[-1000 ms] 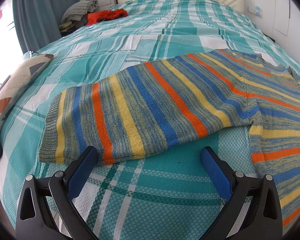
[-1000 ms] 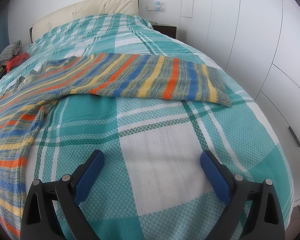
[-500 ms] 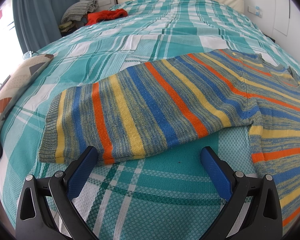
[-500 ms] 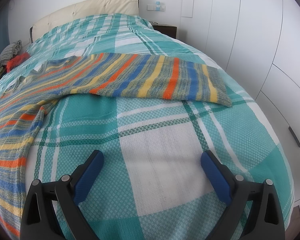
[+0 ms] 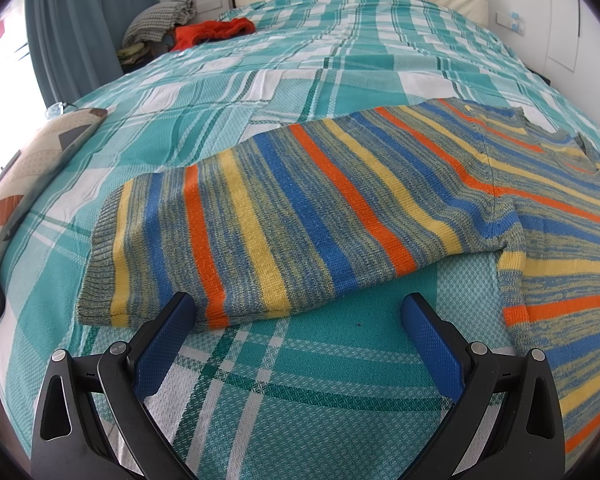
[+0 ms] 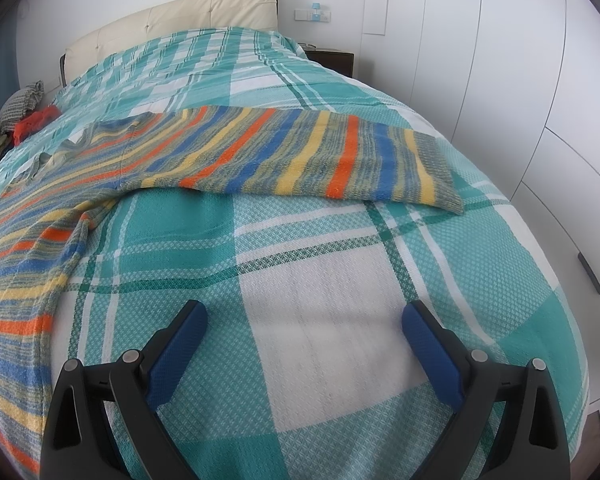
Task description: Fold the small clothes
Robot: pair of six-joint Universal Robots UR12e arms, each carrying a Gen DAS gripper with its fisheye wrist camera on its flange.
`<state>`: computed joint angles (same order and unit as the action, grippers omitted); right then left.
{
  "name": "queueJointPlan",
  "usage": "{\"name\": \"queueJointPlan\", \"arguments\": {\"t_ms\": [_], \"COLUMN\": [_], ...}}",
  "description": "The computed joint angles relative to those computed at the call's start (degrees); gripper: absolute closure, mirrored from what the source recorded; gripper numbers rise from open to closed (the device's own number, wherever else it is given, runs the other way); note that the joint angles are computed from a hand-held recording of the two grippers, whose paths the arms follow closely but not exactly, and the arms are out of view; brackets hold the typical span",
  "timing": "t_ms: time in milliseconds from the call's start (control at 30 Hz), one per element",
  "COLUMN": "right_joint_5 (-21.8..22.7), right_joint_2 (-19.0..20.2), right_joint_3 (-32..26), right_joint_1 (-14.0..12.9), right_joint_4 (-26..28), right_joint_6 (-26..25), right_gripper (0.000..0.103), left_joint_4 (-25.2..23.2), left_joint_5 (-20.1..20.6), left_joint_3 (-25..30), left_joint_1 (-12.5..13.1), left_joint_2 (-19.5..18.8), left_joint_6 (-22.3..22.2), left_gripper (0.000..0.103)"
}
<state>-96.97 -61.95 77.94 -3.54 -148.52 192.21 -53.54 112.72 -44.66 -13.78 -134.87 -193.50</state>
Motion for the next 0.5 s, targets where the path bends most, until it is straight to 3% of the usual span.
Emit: {"name": "queueJointPlan", "arguments": {"t_ms": [500], "right_joint_5": [-0.1], "right_joint_2": [0.1], "right_joint_3": [-0.2], "right_joint_1": [0.1], "right_joint_4": [0.2], "right_joint_6": [-0.1], "right_gripper": [0.005], "left_joint_4": [0.0], "left_joint_5": [0.1], "left_joint_3": [0.0], "left_joint_1": [0.0], "left_joint_2": [0.0], "left_joint_6": [0.0], "left_gripper": [0.0]}}
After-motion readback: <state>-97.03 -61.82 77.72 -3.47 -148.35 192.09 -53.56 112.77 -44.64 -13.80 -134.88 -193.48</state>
